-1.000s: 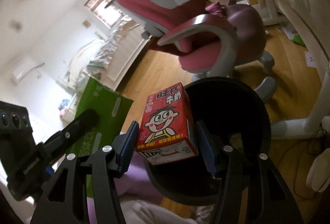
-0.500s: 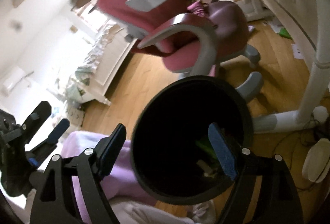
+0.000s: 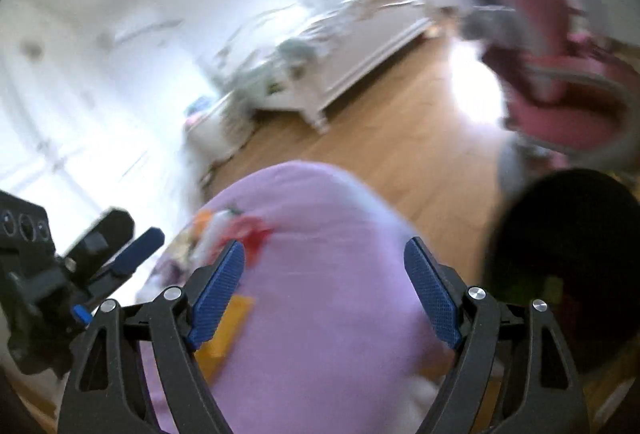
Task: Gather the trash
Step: 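Grasp the white fluffy pompom with the left tool while the right tool grasps the clear wrapper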
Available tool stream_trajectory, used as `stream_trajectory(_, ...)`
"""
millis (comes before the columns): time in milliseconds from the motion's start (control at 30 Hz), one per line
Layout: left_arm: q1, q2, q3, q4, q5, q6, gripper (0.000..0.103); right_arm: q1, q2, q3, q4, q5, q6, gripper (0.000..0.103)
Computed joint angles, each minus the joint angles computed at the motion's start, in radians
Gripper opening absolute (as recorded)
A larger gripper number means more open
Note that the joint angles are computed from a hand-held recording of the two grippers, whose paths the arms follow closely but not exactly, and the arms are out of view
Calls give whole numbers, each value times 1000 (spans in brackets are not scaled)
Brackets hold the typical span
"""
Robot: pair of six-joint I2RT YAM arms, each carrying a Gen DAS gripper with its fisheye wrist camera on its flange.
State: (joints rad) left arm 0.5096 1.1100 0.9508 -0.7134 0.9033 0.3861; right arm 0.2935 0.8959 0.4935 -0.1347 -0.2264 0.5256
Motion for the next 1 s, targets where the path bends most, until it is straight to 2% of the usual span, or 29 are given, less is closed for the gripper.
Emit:
stream_trajectory(100, 233, 82, 57, -34, 24, 135, 95, 165, 212, 140, 66, 49, 3, 81)
stream_trajectory(200, 381, 196, 113, 1, -8, 191, 95, 255, 412, 293, 80, 57, -5, 81)
stream_trajectory(300, 445, 331, 185, 16, -80, 216, 95, 313, 605, 455, 67, 37, 19, 81)
stream_trajectory(367, 463, 410, 231, 3, -115, 234, 95, 330, 695, 537, 50, 36, 24, 71)
stream_trajectory(433, 473, 474, 270, -37, -131, 281, 95, 348, 783, 624, -5, 55, 24, 68)
stream_trajectory(533, 472, 560, 323, -117, -141, 361, 95, 380, 841, 684, -35, 93, 24, 61)
stream_trajectory(600, 470, 589, 342, -137, -138, 382, 95, 393, 870, 730, -67, 115, 15, 49)
stream_trajectory(667, 451, 604, 341, -123, -151, 390, 93, 405, 891, 754, -81, 126, 11, 30)
stream_trajectory(700, 437, 623, 358, -134, -165, 386, 79, 414, 899, 765, -89, 135, 3, 27)
stream_trajectory(733, 431, 645, 376, -156, -161, 388, 57, 423, 897, 766, -90, 146, -3, 22)
stream_trajectory(767, 438, 668, 399, -176, -162, 397, 51, 433, 880, 753, -84, 164, -8, 19)
stream_trajectory(833, 450, 693, 419, -195, -151, 407, 45, 456, 872, 740, -53, 190, 5, 17)
stream_trajectory(1000, 524, 620, 363, -197, -44, 466, 44, 507, 683, 567, 64, 292, 39, 15)
